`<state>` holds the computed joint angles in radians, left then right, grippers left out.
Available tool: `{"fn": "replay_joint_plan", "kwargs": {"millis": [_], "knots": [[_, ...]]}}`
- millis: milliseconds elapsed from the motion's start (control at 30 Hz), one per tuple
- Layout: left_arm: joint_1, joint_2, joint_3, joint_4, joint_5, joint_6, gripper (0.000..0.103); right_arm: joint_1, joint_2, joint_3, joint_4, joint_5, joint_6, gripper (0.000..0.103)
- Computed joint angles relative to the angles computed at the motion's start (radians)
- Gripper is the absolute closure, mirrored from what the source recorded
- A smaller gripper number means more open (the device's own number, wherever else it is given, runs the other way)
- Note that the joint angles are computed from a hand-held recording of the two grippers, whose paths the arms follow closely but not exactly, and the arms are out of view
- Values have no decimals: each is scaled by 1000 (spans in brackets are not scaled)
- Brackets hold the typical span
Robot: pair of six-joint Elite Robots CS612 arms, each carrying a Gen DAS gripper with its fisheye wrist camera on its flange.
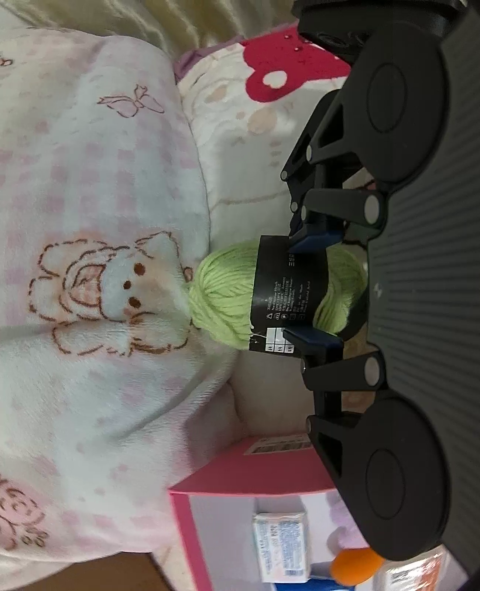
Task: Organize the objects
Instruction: 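Lift the yarn ball with the left gripper and carry it over the pink box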
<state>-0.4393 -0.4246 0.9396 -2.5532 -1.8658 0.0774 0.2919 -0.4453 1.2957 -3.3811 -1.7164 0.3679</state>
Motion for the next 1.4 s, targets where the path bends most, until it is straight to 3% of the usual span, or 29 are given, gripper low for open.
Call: {"fn": "replay_joint_plan", "kwargs": {"millis": [167,567,767,1000,1233,1400], "knots": [[-4,-10,28,-23,14,-8,61,9,-7,0,31,-27,-34,39],[1,-44,119,-143,-19,-27,64,10,-31,30,19,-12,-40,45],[2,-92,179,-111,-8,-41,64,22,-66,72,28,17,-22,45],[5,-137,260,-143,-30,-75,64,31,-115,126,61,38,-4,45],[5,-179,325,-136,-71,-50,65,31,-171,199,75,75,33,45],[-1,-211,375,-146,-62,-20,65,34,-206,233,99,78,30,45]]}}
